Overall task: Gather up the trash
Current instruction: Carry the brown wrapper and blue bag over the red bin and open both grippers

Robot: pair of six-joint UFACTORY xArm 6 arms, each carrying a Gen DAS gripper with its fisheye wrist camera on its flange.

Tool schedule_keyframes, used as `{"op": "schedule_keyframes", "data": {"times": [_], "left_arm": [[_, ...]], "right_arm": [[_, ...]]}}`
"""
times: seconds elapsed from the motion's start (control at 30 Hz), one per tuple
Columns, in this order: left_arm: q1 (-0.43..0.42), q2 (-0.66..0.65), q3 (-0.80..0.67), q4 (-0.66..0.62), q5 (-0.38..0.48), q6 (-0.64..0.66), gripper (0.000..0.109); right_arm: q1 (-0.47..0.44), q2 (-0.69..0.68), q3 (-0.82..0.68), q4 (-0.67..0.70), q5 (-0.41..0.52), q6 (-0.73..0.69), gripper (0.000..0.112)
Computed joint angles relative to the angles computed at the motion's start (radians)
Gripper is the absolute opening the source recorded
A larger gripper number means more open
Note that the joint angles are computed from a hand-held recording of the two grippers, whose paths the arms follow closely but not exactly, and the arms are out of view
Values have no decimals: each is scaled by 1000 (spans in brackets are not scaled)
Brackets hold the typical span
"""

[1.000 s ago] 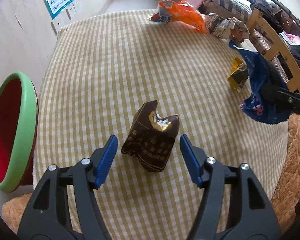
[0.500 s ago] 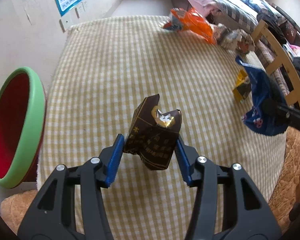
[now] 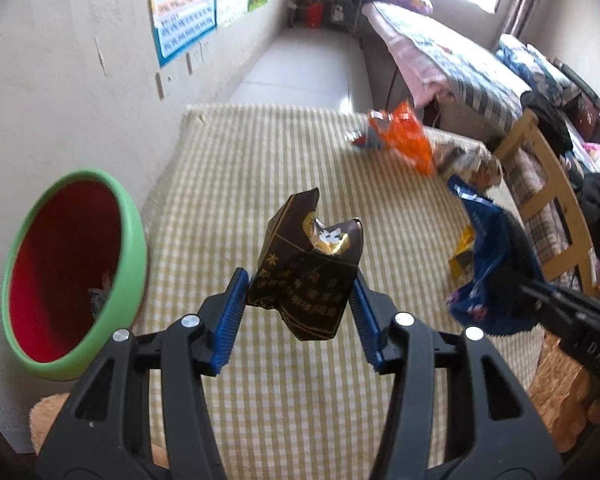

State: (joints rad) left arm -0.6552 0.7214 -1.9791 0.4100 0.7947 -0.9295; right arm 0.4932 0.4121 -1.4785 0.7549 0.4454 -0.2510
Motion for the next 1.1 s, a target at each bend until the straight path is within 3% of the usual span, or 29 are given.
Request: {"op": "schedule_keyframes", "data": {"times": [1.1], "left_arm": [[59, -255, 324, 191, -25, -263, 49]], "right_arm": [[68, 89, -193, -95, 80, -11, 14]]}}
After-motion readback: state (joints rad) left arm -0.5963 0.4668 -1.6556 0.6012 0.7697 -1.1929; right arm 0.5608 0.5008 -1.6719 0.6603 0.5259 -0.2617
